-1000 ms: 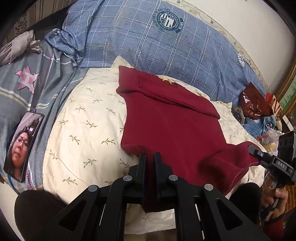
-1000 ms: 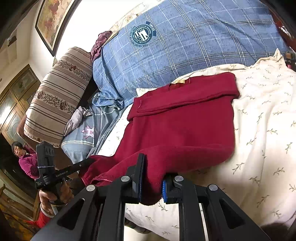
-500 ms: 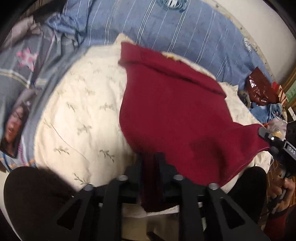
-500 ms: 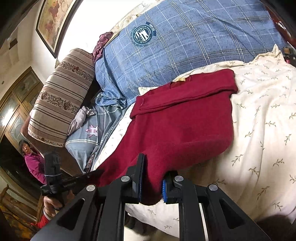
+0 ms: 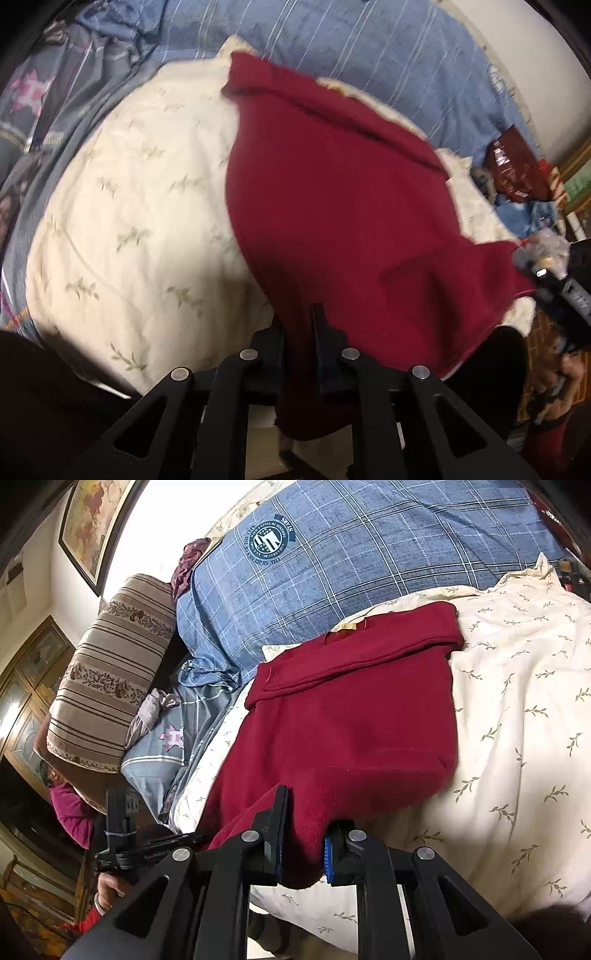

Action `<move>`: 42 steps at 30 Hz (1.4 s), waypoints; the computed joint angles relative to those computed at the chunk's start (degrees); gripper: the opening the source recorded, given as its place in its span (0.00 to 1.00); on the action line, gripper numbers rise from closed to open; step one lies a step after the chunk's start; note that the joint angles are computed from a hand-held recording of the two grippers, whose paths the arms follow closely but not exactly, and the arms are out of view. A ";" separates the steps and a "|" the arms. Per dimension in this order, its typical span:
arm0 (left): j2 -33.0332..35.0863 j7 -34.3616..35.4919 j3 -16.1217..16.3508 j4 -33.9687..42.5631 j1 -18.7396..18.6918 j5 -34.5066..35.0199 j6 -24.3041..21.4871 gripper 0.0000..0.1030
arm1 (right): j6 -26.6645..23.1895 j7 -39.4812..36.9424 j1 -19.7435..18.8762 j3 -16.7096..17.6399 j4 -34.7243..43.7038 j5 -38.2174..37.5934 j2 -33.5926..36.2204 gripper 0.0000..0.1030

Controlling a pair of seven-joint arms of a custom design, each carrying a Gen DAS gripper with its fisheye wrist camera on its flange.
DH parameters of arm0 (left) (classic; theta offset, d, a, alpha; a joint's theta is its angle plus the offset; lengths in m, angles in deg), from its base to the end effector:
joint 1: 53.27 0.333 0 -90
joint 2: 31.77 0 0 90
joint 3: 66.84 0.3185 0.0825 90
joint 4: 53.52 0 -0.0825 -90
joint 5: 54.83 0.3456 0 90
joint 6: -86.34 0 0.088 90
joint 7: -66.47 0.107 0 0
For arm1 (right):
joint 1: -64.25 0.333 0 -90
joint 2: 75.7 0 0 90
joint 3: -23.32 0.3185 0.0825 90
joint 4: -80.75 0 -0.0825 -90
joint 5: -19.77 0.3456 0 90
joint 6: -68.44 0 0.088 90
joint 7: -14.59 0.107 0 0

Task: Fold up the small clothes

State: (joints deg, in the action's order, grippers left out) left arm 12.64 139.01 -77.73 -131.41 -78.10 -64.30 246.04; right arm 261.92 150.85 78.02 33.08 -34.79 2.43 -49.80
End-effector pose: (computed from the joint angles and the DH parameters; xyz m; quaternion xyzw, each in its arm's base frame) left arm 0.6395 -0.3964 0.3614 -0.6368 0.6926 -0.3388 0.0011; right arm 0.5680 0.2687 0.3710 -0.5950 0.6717 -0.0813 0.4338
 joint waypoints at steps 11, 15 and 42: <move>-6.50 8.10 -3.26 -5.59 3.40 -2.80 13.03 0.09 | -2.51 -0.13 28.86 -28.59 -0.31 9.94 -3.85 0.14; -10.41 9.10 -3.57 -12.55 4.24 -5.03 18.34 0.09 | -1.87 -2.35 31.63 -31.45 0.35 11.80 -4.01 0.14; -2.78 -2.59 6.39 4.09 -2.56 3.47 10.82 0.08 | -5.87 -4.08 12.50 -14.58 10.77 8.33 -0.77 0.14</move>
